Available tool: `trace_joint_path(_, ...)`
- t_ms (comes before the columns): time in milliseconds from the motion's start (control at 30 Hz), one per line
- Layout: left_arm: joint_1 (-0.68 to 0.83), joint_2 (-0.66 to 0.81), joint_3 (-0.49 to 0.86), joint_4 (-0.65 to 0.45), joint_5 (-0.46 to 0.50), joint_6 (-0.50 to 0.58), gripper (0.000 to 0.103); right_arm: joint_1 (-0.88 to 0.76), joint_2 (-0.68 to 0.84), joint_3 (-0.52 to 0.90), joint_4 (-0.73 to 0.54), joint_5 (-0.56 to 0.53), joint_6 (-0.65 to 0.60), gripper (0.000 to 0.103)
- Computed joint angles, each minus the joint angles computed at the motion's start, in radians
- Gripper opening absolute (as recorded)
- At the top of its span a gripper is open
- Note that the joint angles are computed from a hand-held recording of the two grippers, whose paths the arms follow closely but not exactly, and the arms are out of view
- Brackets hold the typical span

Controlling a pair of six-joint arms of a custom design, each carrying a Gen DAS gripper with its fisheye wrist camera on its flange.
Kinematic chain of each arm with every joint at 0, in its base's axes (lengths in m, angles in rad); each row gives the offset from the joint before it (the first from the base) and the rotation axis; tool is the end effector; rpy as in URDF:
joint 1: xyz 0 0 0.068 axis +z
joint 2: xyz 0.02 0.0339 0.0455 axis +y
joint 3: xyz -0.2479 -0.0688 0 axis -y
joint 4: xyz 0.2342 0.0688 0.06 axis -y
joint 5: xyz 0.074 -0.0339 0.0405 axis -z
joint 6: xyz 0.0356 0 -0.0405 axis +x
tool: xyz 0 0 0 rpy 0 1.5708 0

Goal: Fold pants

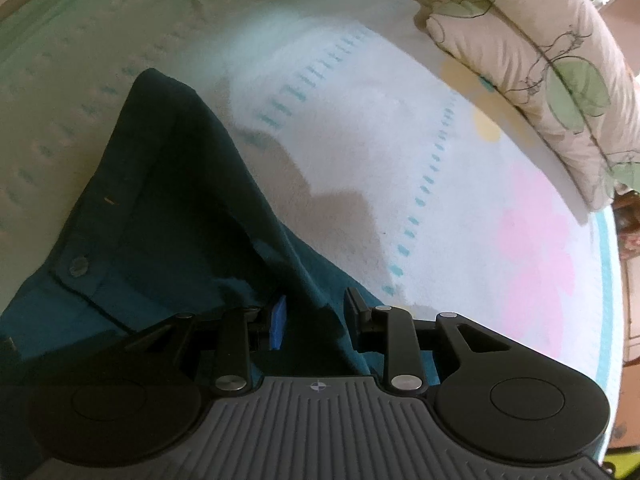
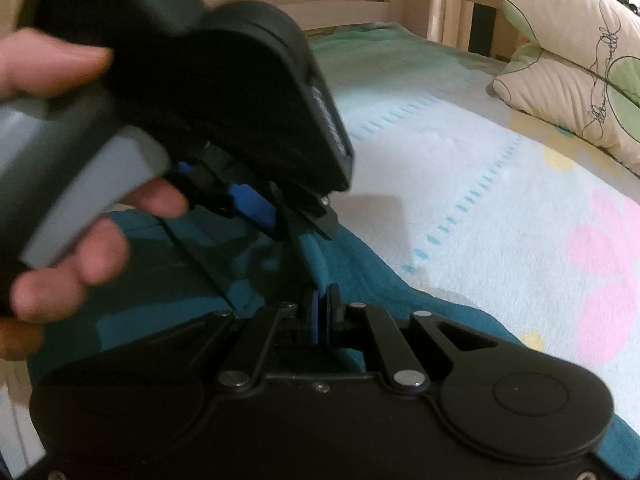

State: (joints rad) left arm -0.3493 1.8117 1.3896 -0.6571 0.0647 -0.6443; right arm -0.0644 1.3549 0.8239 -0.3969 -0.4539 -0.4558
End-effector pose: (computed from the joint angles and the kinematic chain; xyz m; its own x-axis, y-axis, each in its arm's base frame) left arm 0.3460 -0.1285 0.2165 -0.8846 -0.3157 -0.3432 -0.2016 0.9225 -0.3291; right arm 0.2632 -0.0013 0.2040 -0.6272 -0.3560 -0.6928 -0.5352 0.8432 0.0512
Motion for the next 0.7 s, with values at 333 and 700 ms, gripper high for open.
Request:
trace_joint_path(333, -0.109, -0.293, -0.158, 0.045, -0.183, 0.083, 0.014, -0.106, -0.216, -0.019, -0.114, -0.130, -0.006, 0.008)
trace_joint_path(700, -0.158, -0.808, -0.526, -0.173, -0.182, -0.003, 0.014, -0.273, -0.579, -0.141, -0.590, -0.298, -0.200, 0.010)
